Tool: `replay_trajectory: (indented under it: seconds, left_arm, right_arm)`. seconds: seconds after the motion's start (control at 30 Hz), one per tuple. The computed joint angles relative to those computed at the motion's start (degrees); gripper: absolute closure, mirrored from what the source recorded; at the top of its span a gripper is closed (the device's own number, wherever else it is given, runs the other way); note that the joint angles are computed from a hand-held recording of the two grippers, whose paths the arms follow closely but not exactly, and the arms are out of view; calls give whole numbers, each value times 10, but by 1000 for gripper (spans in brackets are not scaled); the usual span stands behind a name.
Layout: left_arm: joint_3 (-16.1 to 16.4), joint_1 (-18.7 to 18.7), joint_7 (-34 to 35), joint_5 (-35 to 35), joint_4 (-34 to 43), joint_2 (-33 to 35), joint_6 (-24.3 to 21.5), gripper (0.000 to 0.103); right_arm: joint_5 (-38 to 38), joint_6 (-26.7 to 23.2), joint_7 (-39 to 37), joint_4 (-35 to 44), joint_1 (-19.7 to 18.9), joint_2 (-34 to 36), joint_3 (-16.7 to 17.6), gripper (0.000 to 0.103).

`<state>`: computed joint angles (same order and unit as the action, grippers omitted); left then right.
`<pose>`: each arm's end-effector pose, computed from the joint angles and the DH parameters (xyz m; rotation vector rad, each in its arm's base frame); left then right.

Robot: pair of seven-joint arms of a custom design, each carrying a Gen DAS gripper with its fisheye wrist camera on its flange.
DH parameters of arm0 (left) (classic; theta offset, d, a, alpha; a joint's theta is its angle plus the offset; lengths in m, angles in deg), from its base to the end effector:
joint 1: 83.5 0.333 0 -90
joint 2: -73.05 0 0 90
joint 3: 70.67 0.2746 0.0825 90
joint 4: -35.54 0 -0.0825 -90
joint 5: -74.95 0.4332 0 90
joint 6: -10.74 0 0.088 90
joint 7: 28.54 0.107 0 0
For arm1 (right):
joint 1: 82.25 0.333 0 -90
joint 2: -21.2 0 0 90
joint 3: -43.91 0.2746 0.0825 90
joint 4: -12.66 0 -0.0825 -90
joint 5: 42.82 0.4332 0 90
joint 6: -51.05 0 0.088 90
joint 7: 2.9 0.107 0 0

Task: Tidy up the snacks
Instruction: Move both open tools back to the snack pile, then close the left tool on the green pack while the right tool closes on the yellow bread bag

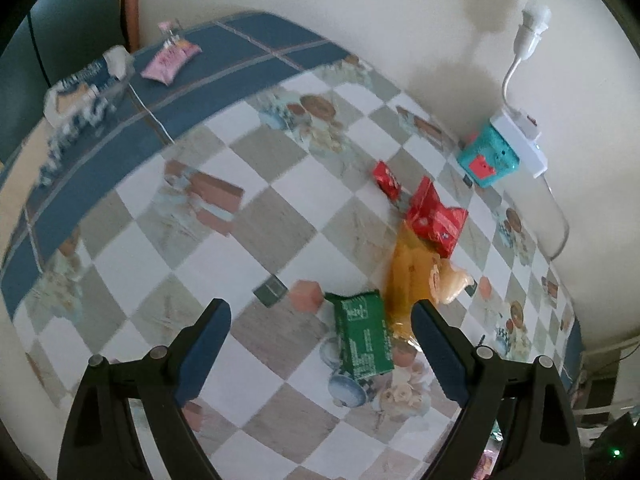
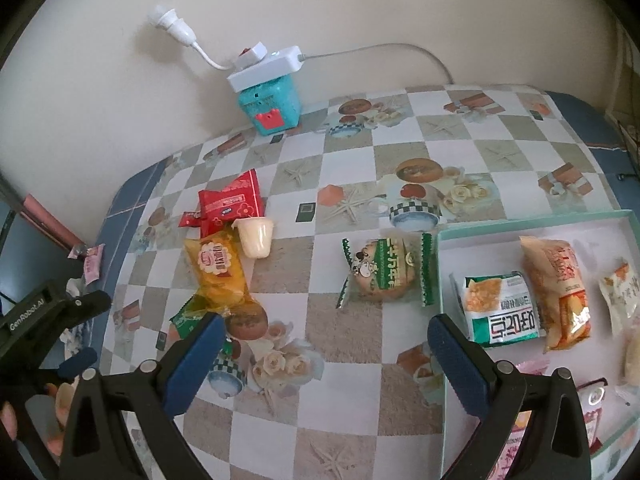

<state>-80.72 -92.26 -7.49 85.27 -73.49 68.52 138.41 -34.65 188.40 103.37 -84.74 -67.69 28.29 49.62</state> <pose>0.5917 -0.1981 0.5207 -2.6826 1.1013 -0.5864 0.6457 0.2366 0.5252 -1.8024 1.8225 -0.1800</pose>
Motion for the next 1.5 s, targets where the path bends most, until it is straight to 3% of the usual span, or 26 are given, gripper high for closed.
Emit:
replay_trajectory:
  seconds: [0.37, 0.63, 1.0, 1.27, 1.4, 1.5]
  left_arm:
    - [-2, 4, 45, -66, 39, 65, 2, 11]
    - [-11, 7, 100, -87, 91, 116, -35, 11]
    - [-20, -2, 146, -57, 179, 189, -114, 11]
    - [-15, 13, 141, -83, 131, 156, -93, 11]
    - [-11, 22, 140, -104, 93, 130, -61, 11]
    - [-7, 29, 150, -120, 65, 109, -35, 19]
  right_arm:
    - [-32, -34, 18, 46, -1, 46, 1, 6]
    - [-55, -55, 27, 87, -1, 83, 5, 7]
    - [-69, -63, 46, 102, -4, 98, 4, 10]
    - [-83, -68, 48, 107, -1, 102, 4, 12]
    - [-93, -70, 46, 114, 3, 105, 5, 13]
    - [-96, -70, 41, 124, 5, 110, 7, 14]
